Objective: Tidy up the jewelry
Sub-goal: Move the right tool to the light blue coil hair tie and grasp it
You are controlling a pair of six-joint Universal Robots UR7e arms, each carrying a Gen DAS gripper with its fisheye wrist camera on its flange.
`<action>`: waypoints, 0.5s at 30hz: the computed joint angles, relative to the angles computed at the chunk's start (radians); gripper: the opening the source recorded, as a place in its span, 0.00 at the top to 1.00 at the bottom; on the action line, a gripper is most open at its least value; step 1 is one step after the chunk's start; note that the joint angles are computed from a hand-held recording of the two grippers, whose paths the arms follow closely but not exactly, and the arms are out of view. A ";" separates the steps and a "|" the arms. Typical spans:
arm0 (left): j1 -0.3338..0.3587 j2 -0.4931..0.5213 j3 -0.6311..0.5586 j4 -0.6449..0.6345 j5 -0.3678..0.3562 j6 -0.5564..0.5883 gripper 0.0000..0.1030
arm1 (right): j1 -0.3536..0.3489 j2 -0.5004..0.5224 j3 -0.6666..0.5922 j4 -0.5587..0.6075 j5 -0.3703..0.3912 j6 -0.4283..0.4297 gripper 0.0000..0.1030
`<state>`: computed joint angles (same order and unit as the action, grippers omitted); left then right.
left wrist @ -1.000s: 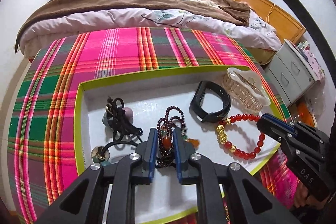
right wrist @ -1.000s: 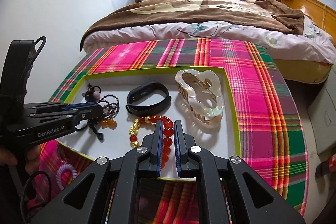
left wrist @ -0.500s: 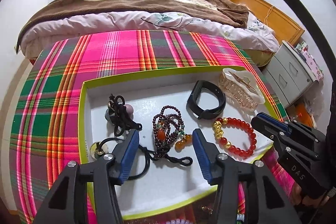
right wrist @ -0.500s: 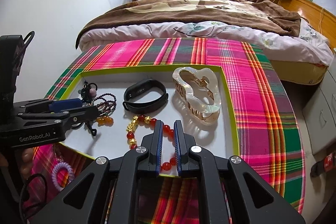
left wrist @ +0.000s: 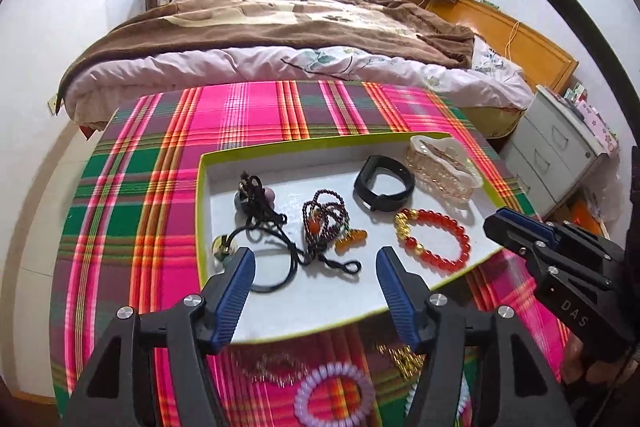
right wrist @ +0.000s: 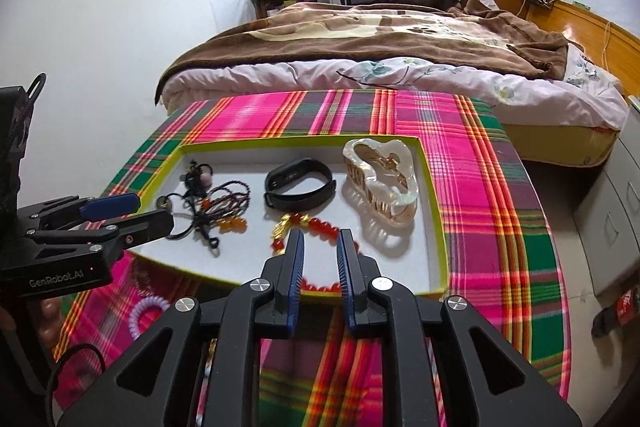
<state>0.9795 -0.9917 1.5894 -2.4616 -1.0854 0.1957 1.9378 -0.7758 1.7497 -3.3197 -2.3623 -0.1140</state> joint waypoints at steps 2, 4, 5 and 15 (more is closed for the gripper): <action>-0.005 -0.023 0.028 -0.016 0.007 -0.003 0.39 | 0.007 -0.003 0.014 -0.009 0.003 0.003 0.79; -0.014 -0.049 0.067 -0.045 0.025 0.009 0.39 | 0.014 -0.004 0.026 -0.020 0.002 0.004 0.79; -0.016 -0.058 0.079 -0.050 0.028 0.011 0.39 | 0.018 -0.005 0.033 -0.027 0.002 0.003 0.79; -0.026 -0.148 0.202 -0.109 0.064 0.012 0.35 | 0.047 -0.007 0.097 -0.064 0.006 0.013 0.78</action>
<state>0.9536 -1.1397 1.7912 -2.5702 -1.0216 0.2077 1.9849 -0.7831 1.8471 -3.3835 -2.3568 -0.1014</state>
